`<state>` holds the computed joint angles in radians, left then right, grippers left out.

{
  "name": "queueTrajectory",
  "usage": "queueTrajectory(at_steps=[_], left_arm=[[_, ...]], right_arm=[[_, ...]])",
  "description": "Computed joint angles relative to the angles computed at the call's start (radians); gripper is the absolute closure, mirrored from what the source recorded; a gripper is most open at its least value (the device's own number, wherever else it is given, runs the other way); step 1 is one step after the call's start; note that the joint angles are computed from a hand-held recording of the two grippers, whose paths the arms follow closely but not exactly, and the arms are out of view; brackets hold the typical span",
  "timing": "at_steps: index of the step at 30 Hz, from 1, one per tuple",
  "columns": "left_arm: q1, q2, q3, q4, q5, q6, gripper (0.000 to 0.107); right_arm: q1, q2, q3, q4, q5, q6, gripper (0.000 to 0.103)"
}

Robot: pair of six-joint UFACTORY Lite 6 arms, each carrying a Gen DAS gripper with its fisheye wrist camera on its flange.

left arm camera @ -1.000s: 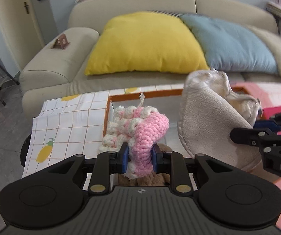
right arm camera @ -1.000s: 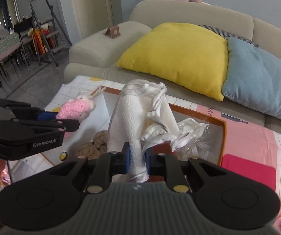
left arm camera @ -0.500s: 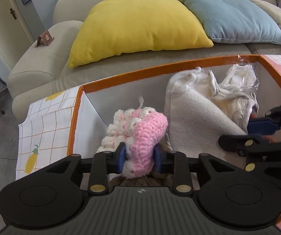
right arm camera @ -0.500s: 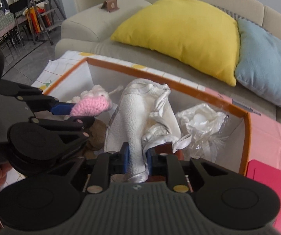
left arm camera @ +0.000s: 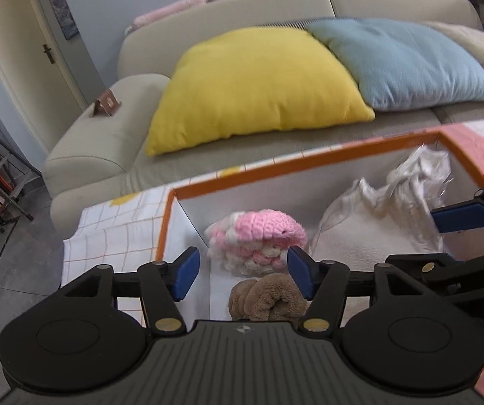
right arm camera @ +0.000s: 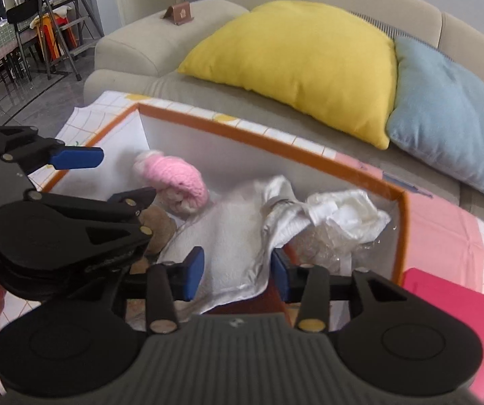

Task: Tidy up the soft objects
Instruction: 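Open both tools to release the hat and bib into the orange box, then move both tools back toward the pink cloth and orange crocheted fruit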

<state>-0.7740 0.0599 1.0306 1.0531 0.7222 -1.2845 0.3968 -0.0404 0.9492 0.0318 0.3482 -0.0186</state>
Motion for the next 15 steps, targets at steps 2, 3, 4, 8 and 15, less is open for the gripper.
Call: queueTrajectory(at_steps=[2,3,4,8,15], left_arm=[[-0.043,-0.017,0.003,0.018,0.053,-0.043,0.036],[-0.066,-0.029,0.002,0.029,0.073,-0.068,0.036],[-0.091,-0.042,-0.002,0.04,0.091,-0.097,0.036],[-0.195,-0.101,-0.028,0.066,0.156,-0.188,0.036],[-0.412,-0.185,-0.069,0.067,0.281,-0.346,0.036]], right_arm=[[0.004,-0.055,-0.027,-0.057,0.006,0.052,0.052],[0.005,-0.093,-0.049,-0.085,0.006,0.079,0.049],[0.006,-0.134,-0.073,-0.107,0.007,0.1,0.048],[0.015,-0.309,-0.178,-0.226,0.022,0.219,0.048],[0.019,-0.707,-0.39,-0.321,0.127,0.344,0.046]])
